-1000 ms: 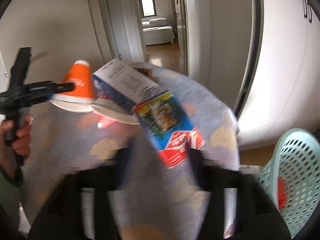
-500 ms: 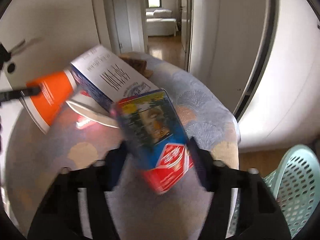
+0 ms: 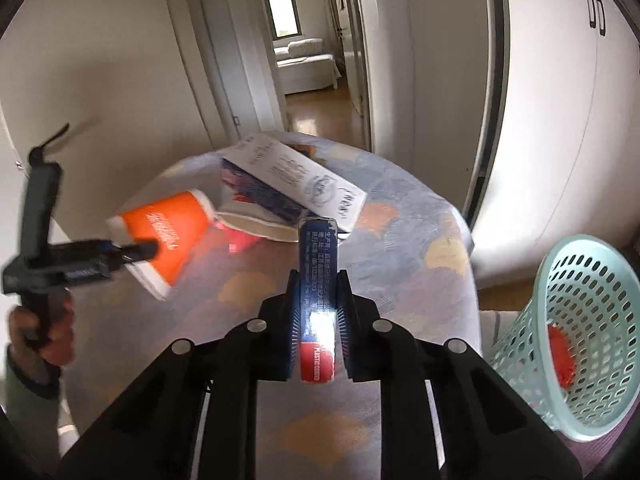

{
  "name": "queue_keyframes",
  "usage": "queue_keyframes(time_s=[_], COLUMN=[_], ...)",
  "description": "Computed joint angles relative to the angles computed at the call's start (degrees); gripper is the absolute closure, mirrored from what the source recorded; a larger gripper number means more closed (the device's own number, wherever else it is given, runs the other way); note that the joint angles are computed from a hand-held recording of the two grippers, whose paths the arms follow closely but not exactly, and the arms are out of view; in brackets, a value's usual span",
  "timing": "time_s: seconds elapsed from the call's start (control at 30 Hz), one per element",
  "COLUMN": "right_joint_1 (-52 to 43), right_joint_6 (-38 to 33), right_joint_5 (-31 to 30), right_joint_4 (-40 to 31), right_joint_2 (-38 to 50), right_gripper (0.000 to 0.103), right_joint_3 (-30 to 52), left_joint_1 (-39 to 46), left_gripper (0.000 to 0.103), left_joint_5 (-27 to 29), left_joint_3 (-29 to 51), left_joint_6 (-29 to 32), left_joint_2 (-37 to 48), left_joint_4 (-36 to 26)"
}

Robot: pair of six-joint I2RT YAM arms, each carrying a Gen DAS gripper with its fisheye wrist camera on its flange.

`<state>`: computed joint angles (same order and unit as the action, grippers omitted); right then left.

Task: Collect trash
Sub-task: 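Carry both items over the teal basket and open both tools to drop them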

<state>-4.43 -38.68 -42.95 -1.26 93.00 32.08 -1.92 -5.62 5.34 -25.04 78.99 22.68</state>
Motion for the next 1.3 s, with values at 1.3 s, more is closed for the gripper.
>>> queue_keyframes(time_s=[1.3], right_joint_1=[-23.1], right_joint_6=[-2.7], right_joint_5=[-11.5], right_joint_4=[-11.7], right_joint_2=[-1.7], right_gripper=[0.088], right_joint_3=[7.4], left_joint_1=[-31.5], left_gripper=[0.066], left_joint_5=[-14.1], left_joint_3=[17.8], left_joint_6=[-5.9], left_joint_2=[-1.8], left_joint_4=[-4.1])
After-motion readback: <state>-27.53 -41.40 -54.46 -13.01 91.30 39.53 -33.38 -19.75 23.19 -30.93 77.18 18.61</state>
